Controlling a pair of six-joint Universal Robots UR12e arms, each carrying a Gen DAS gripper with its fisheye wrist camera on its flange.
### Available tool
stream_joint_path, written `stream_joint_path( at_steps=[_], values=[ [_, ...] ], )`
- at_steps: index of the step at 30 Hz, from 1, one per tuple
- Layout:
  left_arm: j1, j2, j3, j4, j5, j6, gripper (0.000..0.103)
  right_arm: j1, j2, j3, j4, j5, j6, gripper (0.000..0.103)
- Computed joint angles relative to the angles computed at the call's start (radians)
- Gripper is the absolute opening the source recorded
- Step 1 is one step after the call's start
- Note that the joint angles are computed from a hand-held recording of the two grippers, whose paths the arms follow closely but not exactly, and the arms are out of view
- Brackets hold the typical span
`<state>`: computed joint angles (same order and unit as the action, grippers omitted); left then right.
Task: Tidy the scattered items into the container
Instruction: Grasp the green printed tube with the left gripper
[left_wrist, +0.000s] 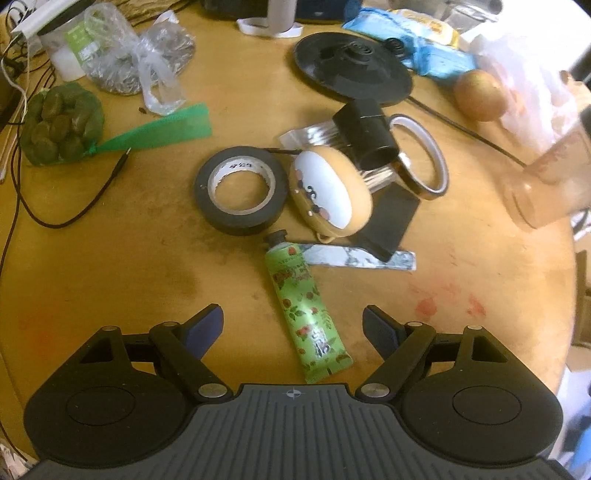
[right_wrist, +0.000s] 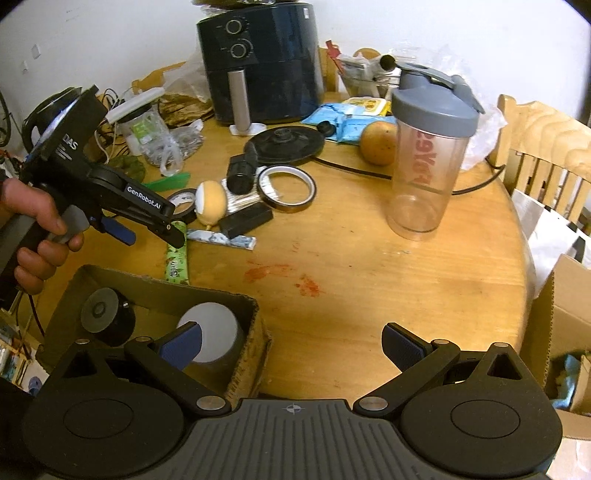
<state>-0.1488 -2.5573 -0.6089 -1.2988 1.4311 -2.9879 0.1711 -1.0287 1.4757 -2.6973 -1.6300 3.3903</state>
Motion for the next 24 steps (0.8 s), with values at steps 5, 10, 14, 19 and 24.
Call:
stream_joint_path(
  at_steps=[5, 10, 14, 19, 24],
  values=[
    [-0.003, -0.017, 0.014, 0.000, 0.016, -0.045, 0.078, -0.003, -0.007, 0.012, 0.005, -0.015, 0.026, 0.103],
    [-0.005, -0.027, 0.020, -0.002, 0.025, -0.070, 0.068, -0.003, -0.014, 0.023, 0.005, -0.027, 0.034, 0.103],
    [-0.006, -0.021, 0.001, 0.021, 0.025, -0.089, 0.052, -0.002, -0.021, 0.032, 0.006, -0.038, 0.049, 0.103],
    [-0.001, -0.003, -0.038, 0.061, 0.007, -0.133, 0.035, -0.004, -0.028, 0.045, 0.005, -0.042, 0.060, 0.103],
    [0.005, 0.005, -0.056, 0.081, -0.012, -0.145, 0.028, -0.004, -0.029, 0.049, 0.000, -0.040, 0.060, 0.103]
  ],
)
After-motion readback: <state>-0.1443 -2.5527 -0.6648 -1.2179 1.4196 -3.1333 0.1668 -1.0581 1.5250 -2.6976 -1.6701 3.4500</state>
